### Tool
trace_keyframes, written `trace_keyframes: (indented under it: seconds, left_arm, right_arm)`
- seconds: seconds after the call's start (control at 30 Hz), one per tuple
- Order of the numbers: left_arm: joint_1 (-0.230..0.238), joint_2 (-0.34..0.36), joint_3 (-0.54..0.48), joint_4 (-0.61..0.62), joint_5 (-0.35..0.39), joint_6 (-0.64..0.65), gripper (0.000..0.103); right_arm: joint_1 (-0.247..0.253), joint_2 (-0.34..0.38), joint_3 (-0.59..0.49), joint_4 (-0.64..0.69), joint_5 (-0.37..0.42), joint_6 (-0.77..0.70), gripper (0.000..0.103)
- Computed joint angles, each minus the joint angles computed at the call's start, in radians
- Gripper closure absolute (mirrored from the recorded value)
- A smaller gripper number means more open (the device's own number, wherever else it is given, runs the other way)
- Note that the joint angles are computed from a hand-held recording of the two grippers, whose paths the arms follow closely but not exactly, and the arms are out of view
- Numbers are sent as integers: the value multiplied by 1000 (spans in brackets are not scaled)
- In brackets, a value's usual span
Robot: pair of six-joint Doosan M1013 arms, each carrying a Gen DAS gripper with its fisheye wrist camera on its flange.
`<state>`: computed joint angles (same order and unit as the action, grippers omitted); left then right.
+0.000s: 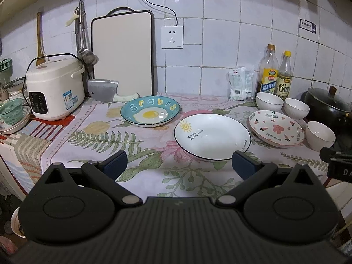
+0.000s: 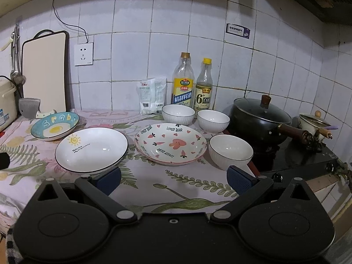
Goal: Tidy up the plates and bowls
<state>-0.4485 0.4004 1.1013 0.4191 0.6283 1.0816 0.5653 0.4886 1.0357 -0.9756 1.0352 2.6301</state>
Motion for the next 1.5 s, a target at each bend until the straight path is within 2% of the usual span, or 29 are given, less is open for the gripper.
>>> trace_keyframes:
  seconds: [0.2, 0.53, 0.67, 0.8, 0.9, 1.0, 1.07, 1.17, 1.23, 1.3, 1.43, 1.5]
  left_arm:
    - [-1, 0, 8, 33, 1, -41, 0]
    - [20, 8, 6, 2, -17, -36, 0]
    - [44, 17, 3, -58, -95, 19, 0]
    - [64, 55, -46, -133, -118, 82, 0]
    - [69, 96, -103, -130, -80, 92, 0]
    - [79, 136, -147, -202, -65, 146, 3]
    - [87, 168, -185, -275, -37, 217, 3]
    - [105, 211, -232, -409, -32, 319, 5]
    - [110, 241, -262, -429, -39, 333, 12]
    - [113, 275, -300, -430, -32, 322, 14]
    - [131, 364, -430, -566, 69, 385, 26]
    - [132, 405, -499, -558, 135, 377, 30]
  right_arm:
    - [-2, 3, 0, -6, 0, -11, 0]
    - [-16, -17, 36, -7, -91, 2, 0]
    - [-34, -25, 54, 20, -212, 4, 0]
    - [-64, -10, 58, 80, -356, -15, 0]
    - [-95, 11, 52, 185, -482, -78, 0]
    - [-115, 46, 19, 288, -530, -162, 0]
    - [-123, 72, -10, 346, -530, -214, 0]
    - [-136, 111, -60, 438, -514, -285, 1]
    - [-149, 139, -97, 532, -496, -344, 8]
    - [-162, 165, -127, 628, -478, -400, 14]
    - [-178, 209, -183, 733, -447, -441, 27]
    - [-182, 221, -194, 762, -452, -450, 34]
